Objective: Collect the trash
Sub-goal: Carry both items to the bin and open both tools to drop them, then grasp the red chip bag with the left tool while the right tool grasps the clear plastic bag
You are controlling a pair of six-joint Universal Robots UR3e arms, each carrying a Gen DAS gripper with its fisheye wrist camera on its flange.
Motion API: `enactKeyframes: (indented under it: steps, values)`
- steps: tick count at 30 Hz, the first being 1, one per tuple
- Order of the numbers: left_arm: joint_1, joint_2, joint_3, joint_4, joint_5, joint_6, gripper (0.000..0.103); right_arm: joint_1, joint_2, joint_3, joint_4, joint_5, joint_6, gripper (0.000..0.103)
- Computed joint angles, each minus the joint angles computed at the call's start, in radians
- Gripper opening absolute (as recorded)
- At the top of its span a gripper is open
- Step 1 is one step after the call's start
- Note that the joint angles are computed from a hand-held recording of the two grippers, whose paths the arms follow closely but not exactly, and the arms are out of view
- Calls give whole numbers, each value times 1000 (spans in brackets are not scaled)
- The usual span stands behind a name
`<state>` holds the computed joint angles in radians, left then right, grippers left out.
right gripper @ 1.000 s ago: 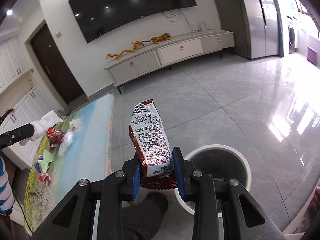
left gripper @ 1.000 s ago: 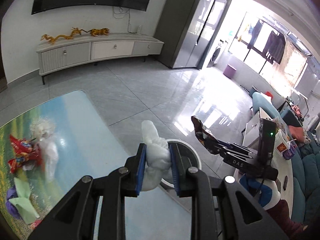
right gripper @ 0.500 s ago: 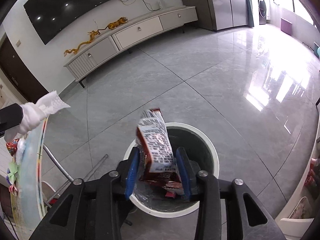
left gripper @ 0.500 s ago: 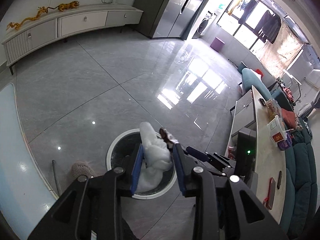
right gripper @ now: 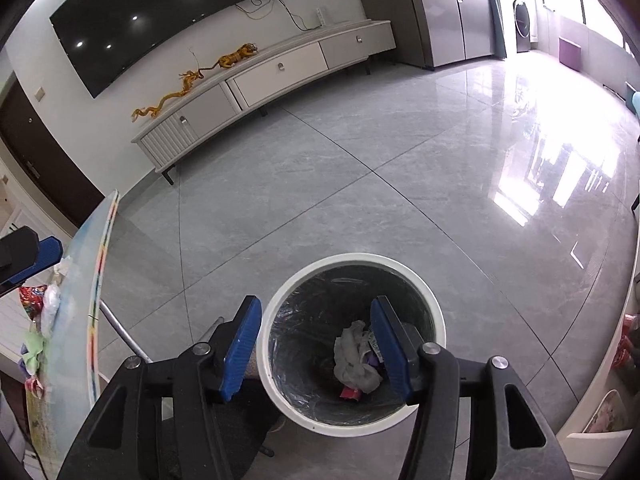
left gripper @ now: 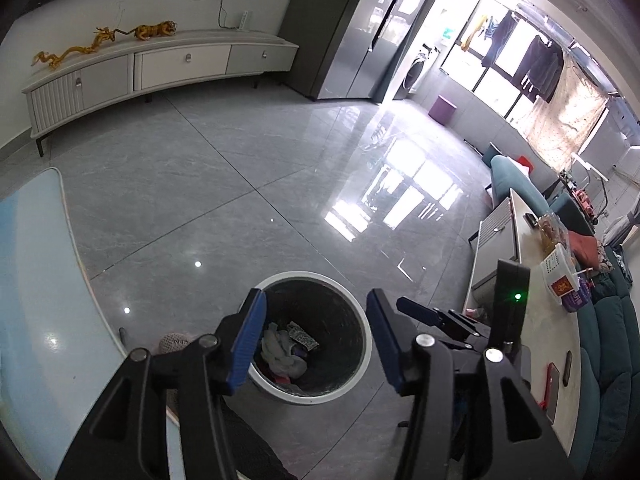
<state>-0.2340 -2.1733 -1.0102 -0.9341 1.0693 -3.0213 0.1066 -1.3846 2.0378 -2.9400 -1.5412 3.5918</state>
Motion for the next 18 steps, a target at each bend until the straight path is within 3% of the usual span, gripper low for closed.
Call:
enactKeyframes:
  steps: [9,18]
  values:
    - [162,337,-367,104,-6,106,51,209,-32,-231,143,-129,25,54]
    - [505,636,-639,51,-139,294,51,378,91,-563,283,-214,-3,54]
